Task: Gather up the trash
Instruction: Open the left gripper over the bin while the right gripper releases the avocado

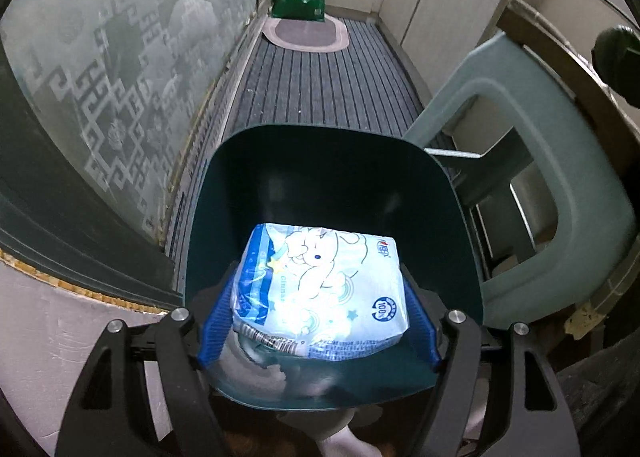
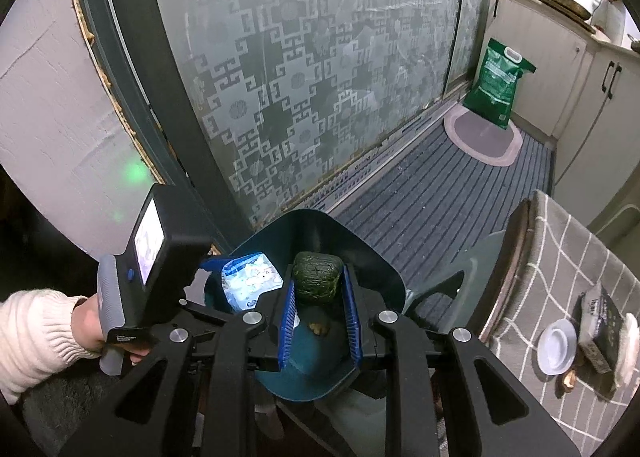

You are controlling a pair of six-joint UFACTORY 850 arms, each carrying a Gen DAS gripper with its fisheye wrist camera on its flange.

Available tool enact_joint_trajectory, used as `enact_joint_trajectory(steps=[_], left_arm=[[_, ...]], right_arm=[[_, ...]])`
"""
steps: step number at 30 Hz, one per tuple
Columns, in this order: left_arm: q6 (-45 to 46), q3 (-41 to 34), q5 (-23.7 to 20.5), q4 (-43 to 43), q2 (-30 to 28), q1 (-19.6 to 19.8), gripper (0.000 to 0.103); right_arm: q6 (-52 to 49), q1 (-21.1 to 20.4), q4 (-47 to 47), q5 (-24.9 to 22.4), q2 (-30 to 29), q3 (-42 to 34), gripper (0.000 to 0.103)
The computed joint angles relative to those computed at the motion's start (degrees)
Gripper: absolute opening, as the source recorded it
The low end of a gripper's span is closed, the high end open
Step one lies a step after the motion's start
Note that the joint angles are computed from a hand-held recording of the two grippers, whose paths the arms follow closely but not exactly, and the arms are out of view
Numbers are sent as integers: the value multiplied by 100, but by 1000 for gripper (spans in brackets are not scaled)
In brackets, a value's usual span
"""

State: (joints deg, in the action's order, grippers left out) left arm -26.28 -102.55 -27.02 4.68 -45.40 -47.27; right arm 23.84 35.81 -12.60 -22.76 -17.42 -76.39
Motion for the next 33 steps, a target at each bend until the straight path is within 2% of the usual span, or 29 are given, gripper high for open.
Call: enact_joint_trajectory(steps=[11,13,17,22,28,33], left_arm=[[-222,155,142,244,170,17,80],[-468,248,221,535,268,-7,76],[-1230,614,556,1239,644,2,70],[-2658,1042,947,2525,1153,4,55],[-4309,1312,1116,4190,1618,-66,43],[-4995,1442,1233,4829,1879,-120,38]], right_arm=[[-63,-4,116,-151,-222,-128,22],[-71,1,131,-178,-276,-168,22],[-87,23,158,-219,-385,-226,22],[-166,43,243,-329,-562,-314,22],[-367,60,513,-457,-857,-448,22],[-557,109,678,-608,-1141,-606,22]])
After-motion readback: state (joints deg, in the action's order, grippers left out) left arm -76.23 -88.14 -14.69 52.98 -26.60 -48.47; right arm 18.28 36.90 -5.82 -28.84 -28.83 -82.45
